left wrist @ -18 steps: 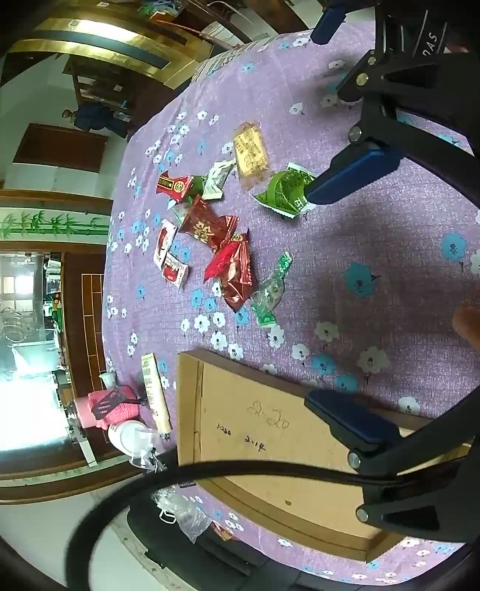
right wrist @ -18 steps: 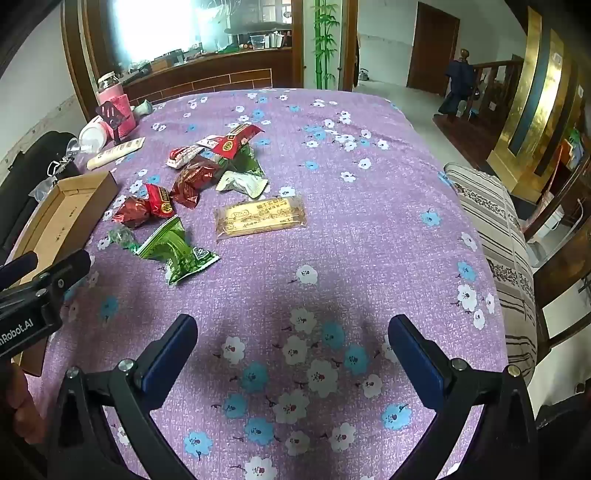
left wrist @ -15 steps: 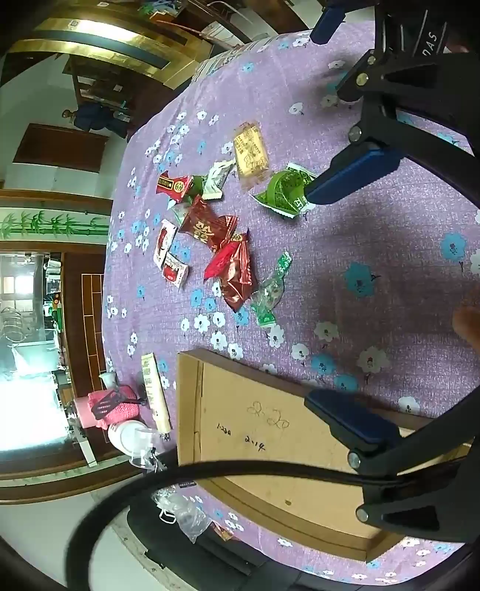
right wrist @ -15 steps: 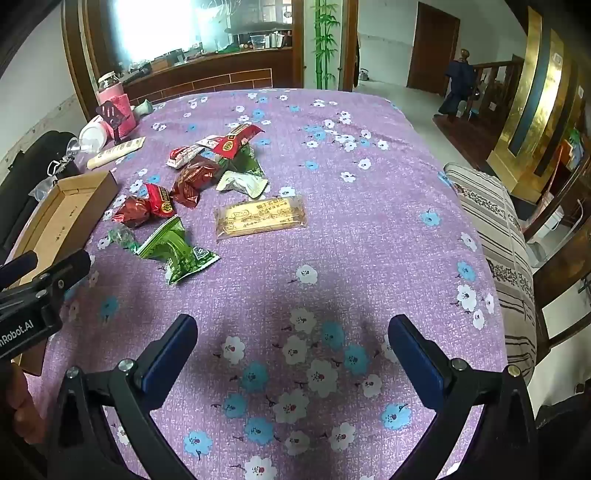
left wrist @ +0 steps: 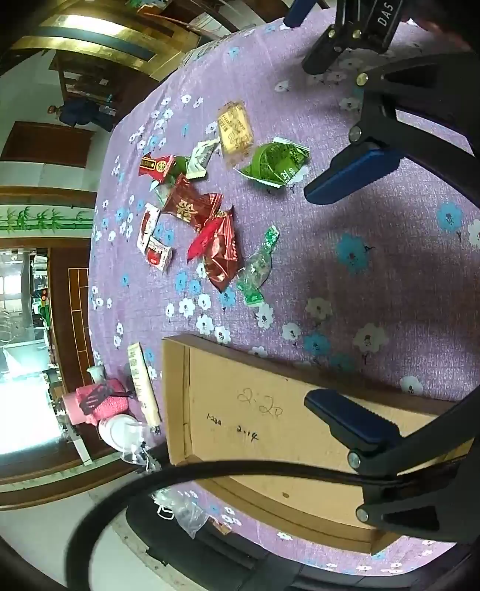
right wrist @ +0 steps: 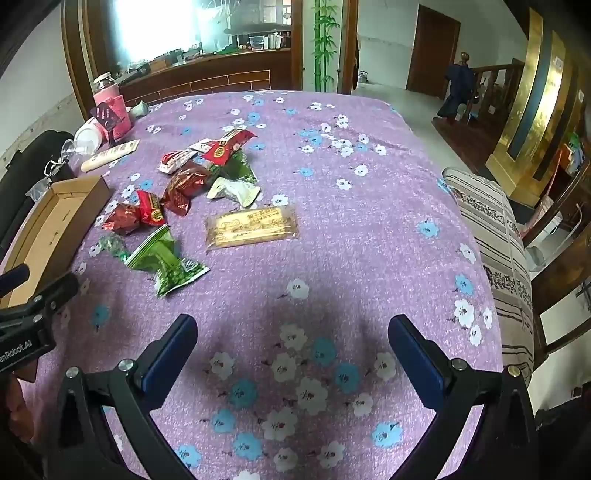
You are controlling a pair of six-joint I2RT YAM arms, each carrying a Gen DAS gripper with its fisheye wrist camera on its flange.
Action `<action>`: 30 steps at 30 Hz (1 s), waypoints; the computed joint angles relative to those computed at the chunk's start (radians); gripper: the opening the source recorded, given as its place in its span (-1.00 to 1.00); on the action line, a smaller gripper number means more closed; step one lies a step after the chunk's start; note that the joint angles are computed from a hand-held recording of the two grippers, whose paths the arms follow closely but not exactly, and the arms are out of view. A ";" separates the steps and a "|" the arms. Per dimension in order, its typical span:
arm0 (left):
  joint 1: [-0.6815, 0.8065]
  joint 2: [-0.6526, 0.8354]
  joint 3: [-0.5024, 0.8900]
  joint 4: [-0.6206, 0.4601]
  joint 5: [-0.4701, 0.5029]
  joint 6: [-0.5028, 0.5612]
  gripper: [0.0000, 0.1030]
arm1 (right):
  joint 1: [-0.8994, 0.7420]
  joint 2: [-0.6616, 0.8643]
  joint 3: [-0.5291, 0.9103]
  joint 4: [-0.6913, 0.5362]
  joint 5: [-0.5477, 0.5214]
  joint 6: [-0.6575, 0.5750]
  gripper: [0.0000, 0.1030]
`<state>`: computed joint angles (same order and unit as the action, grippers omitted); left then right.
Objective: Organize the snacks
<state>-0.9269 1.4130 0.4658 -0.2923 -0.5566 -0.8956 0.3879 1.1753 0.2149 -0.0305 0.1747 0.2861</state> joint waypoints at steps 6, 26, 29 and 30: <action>-0.022 0.006 0.021 -0.023 -0.022 -0.025 0.95 | 0.006 0.044 0.005 0.031 -0.018 -0.009 1.00; -0.008 0.016 0.022 0.007 -0.015 -0.057 0.96 | -0.019 0.045 0.009 0.032 -0.037 -0.029 1.00; -0.009 0.011 0.013 0.023 -0.019 -0.059 0.96 | -0.016 0.048 0.010 0.034 -0.035 -0.028 1.00; -0.008 0.008 0.009 0.032 -0.017 -0.057 0.96 | -0.016 0.048 0.010 0.034 -0.035 -0.028 1.00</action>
<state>-0.9348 1.4209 0.4744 -0.2605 -0.5734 -0.9527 0.3720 1.2233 0.2251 0.0033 0.1397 0.2585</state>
